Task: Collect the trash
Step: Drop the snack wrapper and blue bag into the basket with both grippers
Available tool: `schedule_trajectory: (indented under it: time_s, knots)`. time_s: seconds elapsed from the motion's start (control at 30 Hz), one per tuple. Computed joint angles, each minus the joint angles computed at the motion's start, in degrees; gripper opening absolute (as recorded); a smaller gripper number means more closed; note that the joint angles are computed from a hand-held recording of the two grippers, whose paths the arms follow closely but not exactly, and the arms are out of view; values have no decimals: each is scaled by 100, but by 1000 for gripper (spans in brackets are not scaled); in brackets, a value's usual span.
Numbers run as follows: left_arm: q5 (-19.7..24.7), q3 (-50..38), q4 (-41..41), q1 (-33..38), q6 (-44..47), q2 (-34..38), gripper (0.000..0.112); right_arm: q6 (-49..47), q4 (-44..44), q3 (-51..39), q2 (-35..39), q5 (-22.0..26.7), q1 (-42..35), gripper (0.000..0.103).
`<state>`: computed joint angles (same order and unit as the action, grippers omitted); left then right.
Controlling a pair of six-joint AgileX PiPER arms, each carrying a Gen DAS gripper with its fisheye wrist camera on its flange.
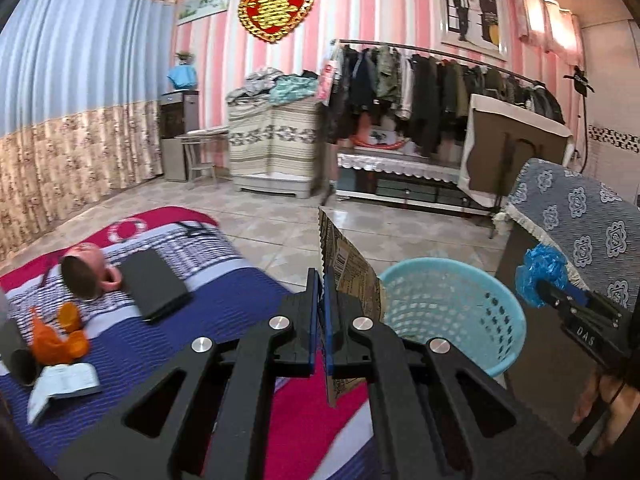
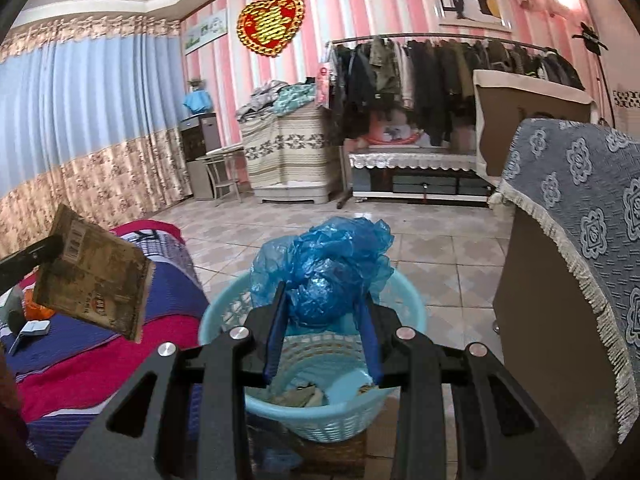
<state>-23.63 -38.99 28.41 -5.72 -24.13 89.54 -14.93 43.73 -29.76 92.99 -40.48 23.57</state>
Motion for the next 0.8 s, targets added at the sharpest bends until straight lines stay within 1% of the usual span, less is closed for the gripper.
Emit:
schedule_trajectory:
  time_s: [0.13,0.23,0.3,0.47,0.57,0.7,0.73,0.77,0.8]
  knots:
    - [16,-355,-435,-548,197,393,1,267,-270,63,94,-28,-247,34]
    - [23,-644,-1007,-935,684,754,1,606,-606,144,186,-55,-502,34]
    - [87,-808,-1211,-1100,850,959,1,856,-814,155,298,-82,-630,34]
    - [124,-1187,-1652,-1415,1293,1528,1,1369,-1295,126,629,-130,-925,34]
    - [277,-1574,-2081,-1577,1682,1958,1,1528,-1470,87,763,-117,-1039,34]
    - [411,-1861,-2499,-1653,2066,2262,3,1593,-1546,67,858,-117,-1095,34]
    - [458,-1911,-2659,-1663,2221,2289,9,1603,-1561,40,883,-102,-1108,34]
    - [476,-1931,-2832,-1662,2387,2300,22,1617,-1576,22,901,-88,-1114,34]
    - [446,-1917,-2957,-1651,2508,2288,30,1563,-1453,3,907,-87,-1024,34]
